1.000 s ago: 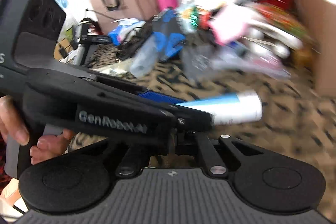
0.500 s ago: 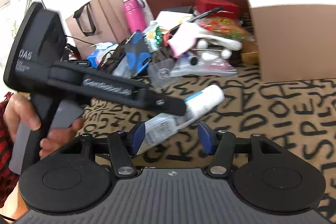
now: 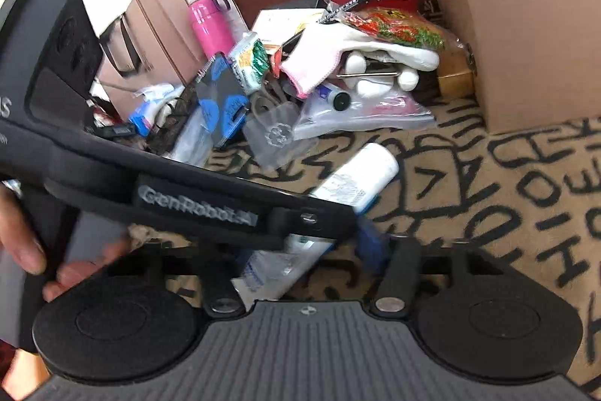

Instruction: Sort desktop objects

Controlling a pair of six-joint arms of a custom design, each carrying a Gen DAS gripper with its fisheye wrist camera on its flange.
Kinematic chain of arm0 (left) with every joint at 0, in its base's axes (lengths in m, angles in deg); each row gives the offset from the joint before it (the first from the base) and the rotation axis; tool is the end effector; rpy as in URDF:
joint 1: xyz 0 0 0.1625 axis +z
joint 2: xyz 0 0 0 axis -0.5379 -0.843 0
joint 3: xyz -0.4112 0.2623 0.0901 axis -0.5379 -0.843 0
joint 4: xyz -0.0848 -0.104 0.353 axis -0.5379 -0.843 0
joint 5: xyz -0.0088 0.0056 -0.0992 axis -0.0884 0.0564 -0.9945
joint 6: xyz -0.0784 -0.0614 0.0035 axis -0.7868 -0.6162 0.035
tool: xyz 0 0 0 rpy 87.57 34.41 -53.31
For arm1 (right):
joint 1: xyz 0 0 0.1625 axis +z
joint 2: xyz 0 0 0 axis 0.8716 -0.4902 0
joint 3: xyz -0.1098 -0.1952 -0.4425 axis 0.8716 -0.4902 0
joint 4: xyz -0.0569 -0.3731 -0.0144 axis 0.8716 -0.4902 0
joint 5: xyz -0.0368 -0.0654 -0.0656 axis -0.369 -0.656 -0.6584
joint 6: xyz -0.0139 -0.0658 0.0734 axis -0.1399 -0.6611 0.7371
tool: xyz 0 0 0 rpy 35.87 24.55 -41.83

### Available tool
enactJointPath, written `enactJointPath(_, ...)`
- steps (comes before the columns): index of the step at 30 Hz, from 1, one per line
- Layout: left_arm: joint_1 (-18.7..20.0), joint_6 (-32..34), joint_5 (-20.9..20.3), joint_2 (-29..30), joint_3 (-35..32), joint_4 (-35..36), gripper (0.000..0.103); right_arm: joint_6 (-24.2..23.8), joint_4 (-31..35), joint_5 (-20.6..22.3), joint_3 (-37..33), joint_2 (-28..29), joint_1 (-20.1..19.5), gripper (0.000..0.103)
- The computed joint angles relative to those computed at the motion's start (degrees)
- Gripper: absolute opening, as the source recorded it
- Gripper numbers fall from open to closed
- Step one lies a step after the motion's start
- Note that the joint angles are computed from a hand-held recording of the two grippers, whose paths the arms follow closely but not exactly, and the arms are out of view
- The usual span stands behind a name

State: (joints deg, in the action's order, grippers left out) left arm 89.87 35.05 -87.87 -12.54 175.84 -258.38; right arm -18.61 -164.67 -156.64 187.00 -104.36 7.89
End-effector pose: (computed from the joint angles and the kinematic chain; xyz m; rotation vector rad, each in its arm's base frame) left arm -0.2125 -0.6464 -0.0580 0.8826 2.6504 -0.3860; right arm -0.0560 -0.5617 0.1286 0.6284 -2.6754 1.0138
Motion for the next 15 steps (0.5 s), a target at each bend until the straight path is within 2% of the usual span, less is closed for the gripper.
enactJointPath(1,0.1,-0.3,-0.6,-0.3,0.6,-0.4,0.044,-0.1,1.5,0.5,-0.1,-0.6,-0.3,0.042)
enactJointPath(6,-0.1,-1.9,-3.2,-1.6,2.4,0.8,0.045,-5.3,3.4,0.2,2.3,-3.2,-0.9,0.04)
enactJointPath(8,-0.2,-2.0,-2.7,-1.3,2.5,-0.1,0.053,-4.9,5.3,0.1,2.0,-3.6,-1.2,0.042)
enactJointPath(11,-0.1,-2.7,-1.9,-0.5,1.4,-0.5,0.052,-2.7,1.6,0.0,1.9,-1.7,-0.9,0.05)
enactJointPath(15,-0.2,-2.6,-1.3,-0.3,1.3,-0.8,0.048,-3.6,-0.2,0.1,1.4,-0.6,-0.7,0.049)
